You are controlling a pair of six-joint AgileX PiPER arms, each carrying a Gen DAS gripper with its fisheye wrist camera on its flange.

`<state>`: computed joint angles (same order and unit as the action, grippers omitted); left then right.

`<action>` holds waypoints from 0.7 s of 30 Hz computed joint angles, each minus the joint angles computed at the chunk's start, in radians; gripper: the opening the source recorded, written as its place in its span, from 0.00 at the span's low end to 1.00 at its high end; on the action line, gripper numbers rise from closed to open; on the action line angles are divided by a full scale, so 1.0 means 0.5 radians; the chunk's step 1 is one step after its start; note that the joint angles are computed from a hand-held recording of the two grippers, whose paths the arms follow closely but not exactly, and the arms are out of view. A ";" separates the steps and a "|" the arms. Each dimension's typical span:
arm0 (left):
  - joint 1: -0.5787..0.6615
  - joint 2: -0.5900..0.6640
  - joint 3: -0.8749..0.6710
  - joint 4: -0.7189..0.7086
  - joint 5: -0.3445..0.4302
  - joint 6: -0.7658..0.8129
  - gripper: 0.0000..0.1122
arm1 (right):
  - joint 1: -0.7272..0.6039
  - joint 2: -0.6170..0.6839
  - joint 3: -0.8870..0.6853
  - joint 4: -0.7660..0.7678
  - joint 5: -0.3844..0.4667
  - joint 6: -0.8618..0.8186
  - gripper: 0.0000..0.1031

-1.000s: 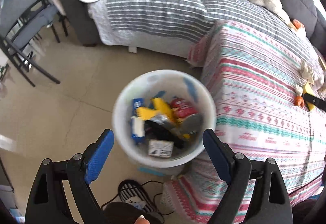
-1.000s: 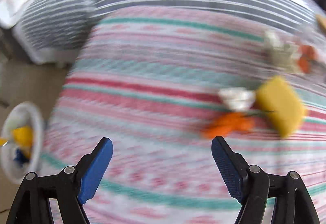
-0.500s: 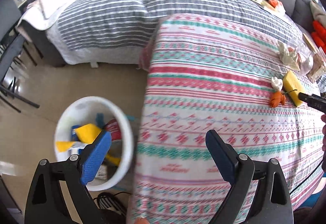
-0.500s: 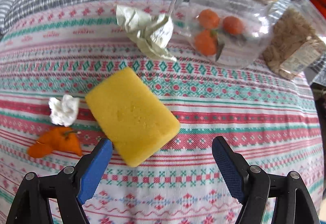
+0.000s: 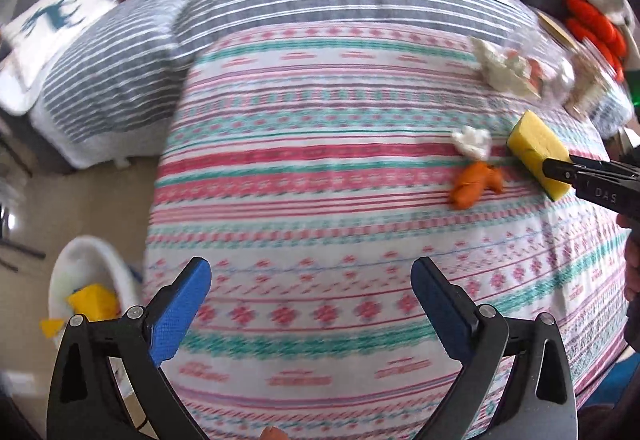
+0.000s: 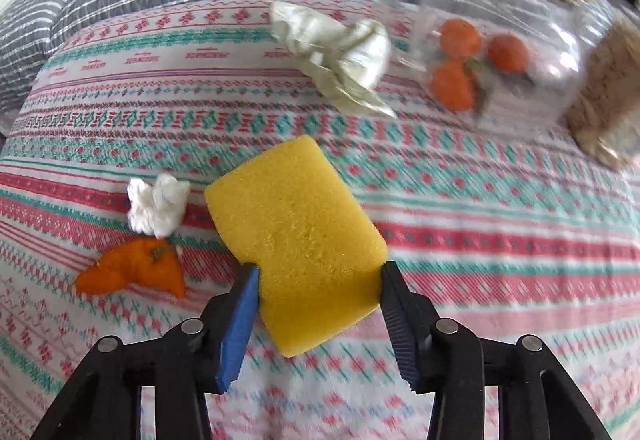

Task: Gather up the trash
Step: 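Lift the sponge with right while left grasps the orange peel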

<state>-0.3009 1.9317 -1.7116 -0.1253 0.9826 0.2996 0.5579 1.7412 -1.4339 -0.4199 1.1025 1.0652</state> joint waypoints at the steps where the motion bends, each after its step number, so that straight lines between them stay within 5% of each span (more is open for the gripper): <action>1: -0.026 0.010 -0.011 0.000 -0.003 0.009 0.90 | 0.005 -0.041 0.032 0.009 0.026 0.028 0.49; 11: -0.298 0.221 -0.272 -0.113 0.035 0.160 0.89 | -0.025 -0.587 0.545 0.153 -0.003 0.296 0.48; 21: -0.361 0.529 -0.693 -0.340 0.277 0.143 0.46 | -0.138 -0.912 0.855 0.237 -0.052 0.335 0.48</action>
<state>-0.4814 2.1960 -2.0581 -0.2954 1.1210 0.3711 0.4891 1.2850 -1.0061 -0.3016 1.0766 1.2328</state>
